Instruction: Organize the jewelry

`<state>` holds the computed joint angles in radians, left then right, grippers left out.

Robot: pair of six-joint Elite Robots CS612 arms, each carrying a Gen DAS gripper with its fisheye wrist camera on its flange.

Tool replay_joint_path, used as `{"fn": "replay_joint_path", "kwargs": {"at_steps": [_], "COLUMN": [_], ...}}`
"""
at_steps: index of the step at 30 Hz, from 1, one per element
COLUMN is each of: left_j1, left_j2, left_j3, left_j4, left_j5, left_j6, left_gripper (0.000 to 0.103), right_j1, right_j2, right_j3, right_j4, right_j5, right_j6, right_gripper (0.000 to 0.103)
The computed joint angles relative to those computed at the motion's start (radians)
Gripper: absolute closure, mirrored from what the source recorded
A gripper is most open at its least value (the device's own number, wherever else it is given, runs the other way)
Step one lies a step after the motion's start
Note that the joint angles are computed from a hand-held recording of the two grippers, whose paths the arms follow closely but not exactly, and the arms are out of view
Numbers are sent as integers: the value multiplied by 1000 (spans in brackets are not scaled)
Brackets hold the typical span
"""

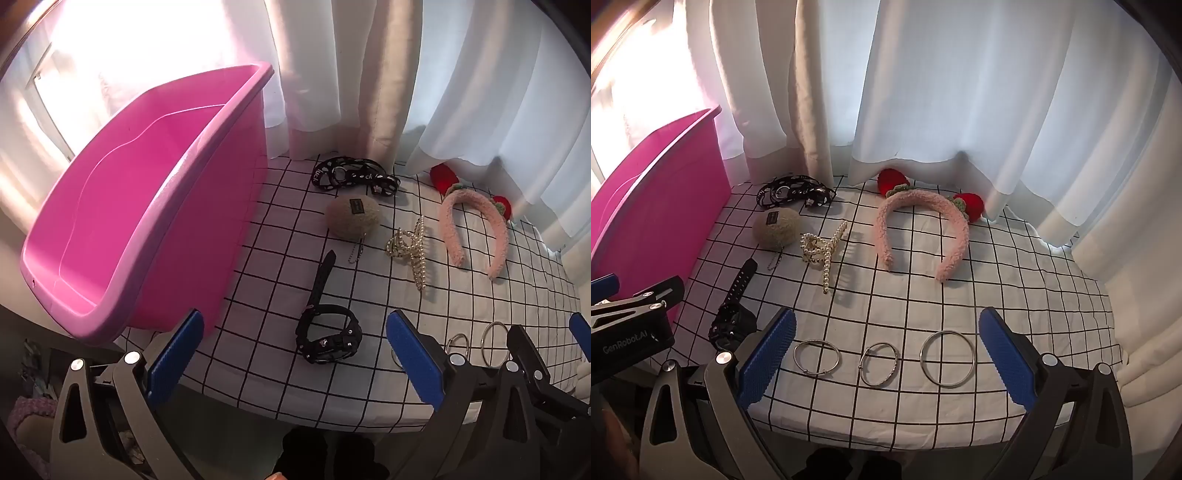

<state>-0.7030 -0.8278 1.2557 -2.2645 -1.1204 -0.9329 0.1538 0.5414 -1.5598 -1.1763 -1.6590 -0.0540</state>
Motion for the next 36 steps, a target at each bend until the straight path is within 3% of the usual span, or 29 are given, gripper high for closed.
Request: {"fn": "replay_joint_path", "kwargs": {"at_steps": [36], "left_j1": [0], "left_j2": [-5], "left_j3": [5], "left_j4": [31], "left_j5": [9], "left_j6": [-4], "left_gripper": [6], "right_j1": [-4], "right_j2": [-2], "right_j3": [-8], "right_j4": [5], "right_j5": [4], "right_j6": [-2], "right_gripper": [8]}}
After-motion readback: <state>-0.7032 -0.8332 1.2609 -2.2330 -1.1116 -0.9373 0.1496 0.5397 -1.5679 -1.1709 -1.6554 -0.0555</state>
